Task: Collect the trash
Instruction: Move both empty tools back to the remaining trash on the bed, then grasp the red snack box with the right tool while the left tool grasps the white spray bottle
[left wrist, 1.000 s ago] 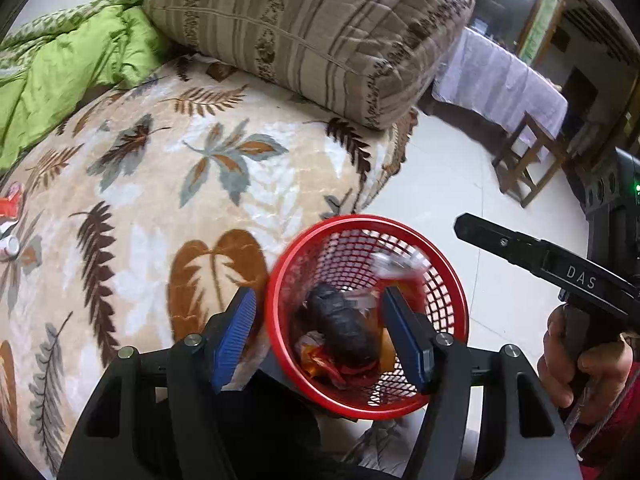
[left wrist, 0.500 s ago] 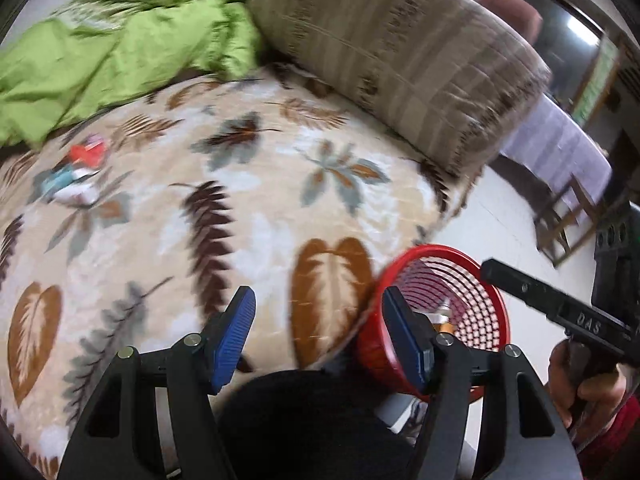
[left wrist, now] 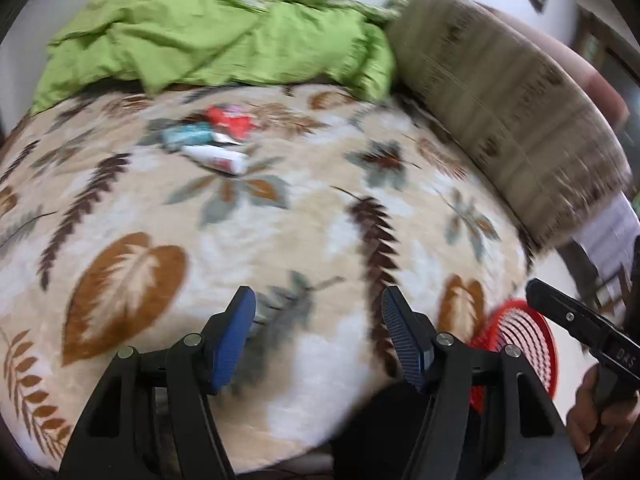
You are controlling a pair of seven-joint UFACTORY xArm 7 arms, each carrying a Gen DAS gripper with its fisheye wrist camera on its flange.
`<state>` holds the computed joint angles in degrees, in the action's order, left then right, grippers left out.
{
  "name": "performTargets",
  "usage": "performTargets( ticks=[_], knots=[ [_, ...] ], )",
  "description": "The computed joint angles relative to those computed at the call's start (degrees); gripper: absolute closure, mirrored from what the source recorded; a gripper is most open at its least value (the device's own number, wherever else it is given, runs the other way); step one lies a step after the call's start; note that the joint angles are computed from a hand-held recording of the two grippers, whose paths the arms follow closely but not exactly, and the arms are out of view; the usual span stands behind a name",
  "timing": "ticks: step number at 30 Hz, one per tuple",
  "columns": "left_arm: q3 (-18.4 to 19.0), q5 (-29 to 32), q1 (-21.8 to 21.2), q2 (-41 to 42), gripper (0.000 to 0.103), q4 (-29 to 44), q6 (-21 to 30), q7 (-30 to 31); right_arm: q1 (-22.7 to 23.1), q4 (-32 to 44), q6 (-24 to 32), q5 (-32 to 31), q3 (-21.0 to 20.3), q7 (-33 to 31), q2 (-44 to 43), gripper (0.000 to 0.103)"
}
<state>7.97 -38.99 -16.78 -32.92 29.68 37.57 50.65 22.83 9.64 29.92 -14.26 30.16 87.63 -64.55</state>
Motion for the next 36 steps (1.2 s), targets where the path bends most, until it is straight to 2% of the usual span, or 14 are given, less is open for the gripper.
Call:
performTargets(
  ticks=[7, 11, 14, 16, 18, 20, 22, 24, 26, 28, 31, 36],
  knots=[
    [1.8, -3.6, 2.3, 8.0, 0.038, 4.0, -6.6, -0.5, -11.3, 9.0, -11.1, -4.8, 0.2, -6.8, 16.5, 0.052],
    [1.1, -7.0, 3.0, 14.2, 0.038, 7.1, -11.9, -0.3, -18.2, 15.2, -16.7, -7.9, 2.2, -10.3, 25.9, 0.052],
    [0.2, -11.8, 3.0, 18.7, 0.038, 9.6, -16.4, 1.5, -24.3, 20.5, -19.6, -10.9, 4.8, -12.1, 33.3, 0.052],
    [-0.6, -16.3, 3.0, 23.0, 0.038, 12.3, -19.6, 3.3, -29.9, 25.0, -21.0, -14.4, 7.8, -12.2, 38.9, 0.052],
    [-1.3, -21.0, 3.6, 26.6, 0.038, 14.8, -20.8, 5.9, -35.1, 30.1, -20.9, -19.4, 10.8, -11.8, 44.9, 0.052],
    [-2.0, -24.7, 4.8, 29.4, 0.038, 16.7, -20.8, 8.7, -42.8, 37.1, -19.2, -28.8, 16.4, -8.2, 52.6, 0.052],
    [-3.0, -26.6, 6.3, 31.9, 0.038, 18.0, -21.3, 10.5, -45.4, 43.1, -16.1, -37.2, 18.6, -4.8, 60.1, 0.052],
    [-4.0, -23.6, 8.1, 33.9, 0.038, 19.1, -20.7, 7.7, -44.4, 50.3, -11.9, -45.7, 18.0, -2.6, 69.6, 0.052],
    [-4.9, -23.1, 9.9, 35.4, 0.038, 20.4, -19.7, 6.5, -40.8, 57.6, -7.0, -49.1, 15.7, -5.1, 78.5, 0.052],
    [-6.3, -21.9, 11.0, 36.1, 0.038, 20.9, -21.0, 6.0, -37.4, 63.4, -4.1, -50.6, 12.8, -6.6, 84.5, 0.052],
    [-8.4, -21.7, 13.1, 36.8, 0.038, 21.6, -21.7, 5.8, -33.6, 71.8, -1.1, -49.0, 9.4, -11.1, 92.7, 0.052],
    [-10.5, -19.4, 15.7, 37.7, 0.038, 22.4, -21.5, 3.3, -27.9, 82.8, 4.3, -45.8, 4.3, -17.9, 100.9, 0.052]
  ],
)
